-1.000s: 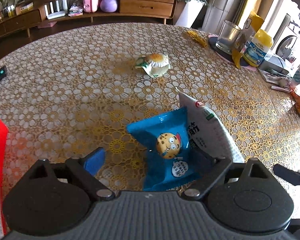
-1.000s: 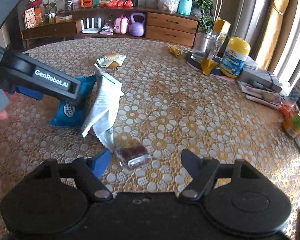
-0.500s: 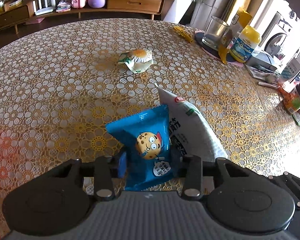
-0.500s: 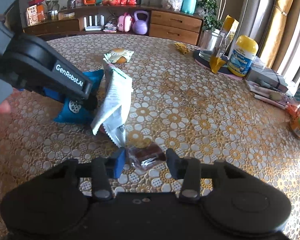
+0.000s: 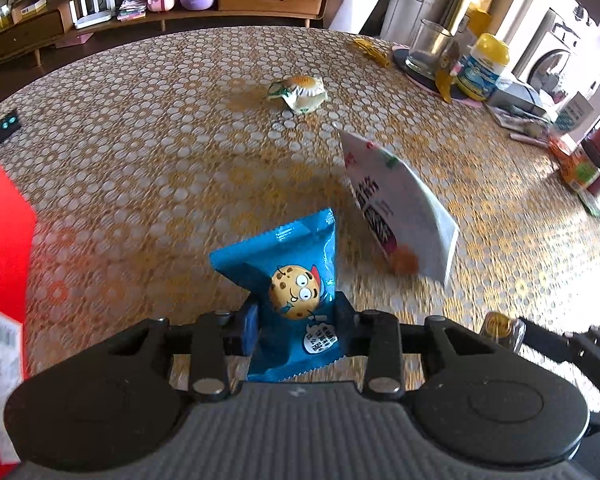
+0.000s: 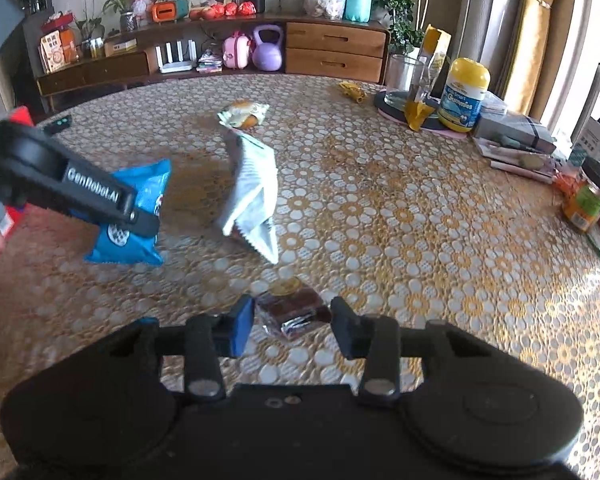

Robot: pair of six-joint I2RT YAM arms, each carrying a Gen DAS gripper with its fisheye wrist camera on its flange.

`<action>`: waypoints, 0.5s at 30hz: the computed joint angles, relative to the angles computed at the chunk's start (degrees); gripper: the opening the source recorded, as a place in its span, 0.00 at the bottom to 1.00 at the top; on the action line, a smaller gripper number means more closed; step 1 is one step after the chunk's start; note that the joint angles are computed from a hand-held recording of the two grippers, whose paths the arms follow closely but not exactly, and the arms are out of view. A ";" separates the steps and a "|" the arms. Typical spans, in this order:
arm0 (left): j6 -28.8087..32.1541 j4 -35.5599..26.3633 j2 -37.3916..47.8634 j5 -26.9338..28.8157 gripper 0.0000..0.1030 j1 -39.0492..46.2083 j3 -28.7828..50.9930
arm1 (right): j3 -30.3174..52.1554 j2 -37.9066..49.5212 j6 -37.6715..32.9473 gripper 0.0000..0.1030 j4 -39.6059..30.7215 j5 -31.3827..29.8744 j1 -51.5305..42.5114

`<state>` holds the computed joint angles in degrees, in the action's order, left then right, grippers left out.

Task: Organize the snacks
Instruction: 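Carry the blue packet and brown cake with both tools over the box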

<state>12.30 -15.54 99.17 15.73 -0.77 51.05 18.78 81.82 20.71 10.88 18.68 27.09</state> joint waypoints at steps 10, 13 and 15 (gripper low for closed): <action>9.02 -11.24 -11.88 4.43 0.35 7.95 -4.12 | 2.29 -14.29 10.30 0.39 -17.86 7.55 13.52; 12.45 -15.20 -14.91 6.11 0.35 11.14 -4.33 | 4.30 -17.12 13.47 0.39 -23.17 10.65 18.71; 14.88 -17.95 -16.79 6.94 0.35 13.28 -4.26 | 6.02 -18.06 15.44 0.39 -26.52 12.54 21.94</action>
<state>27.18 -33.49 82.38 22.66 12.52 46.79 24.80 63.75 36.15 -15.65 31.22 49.02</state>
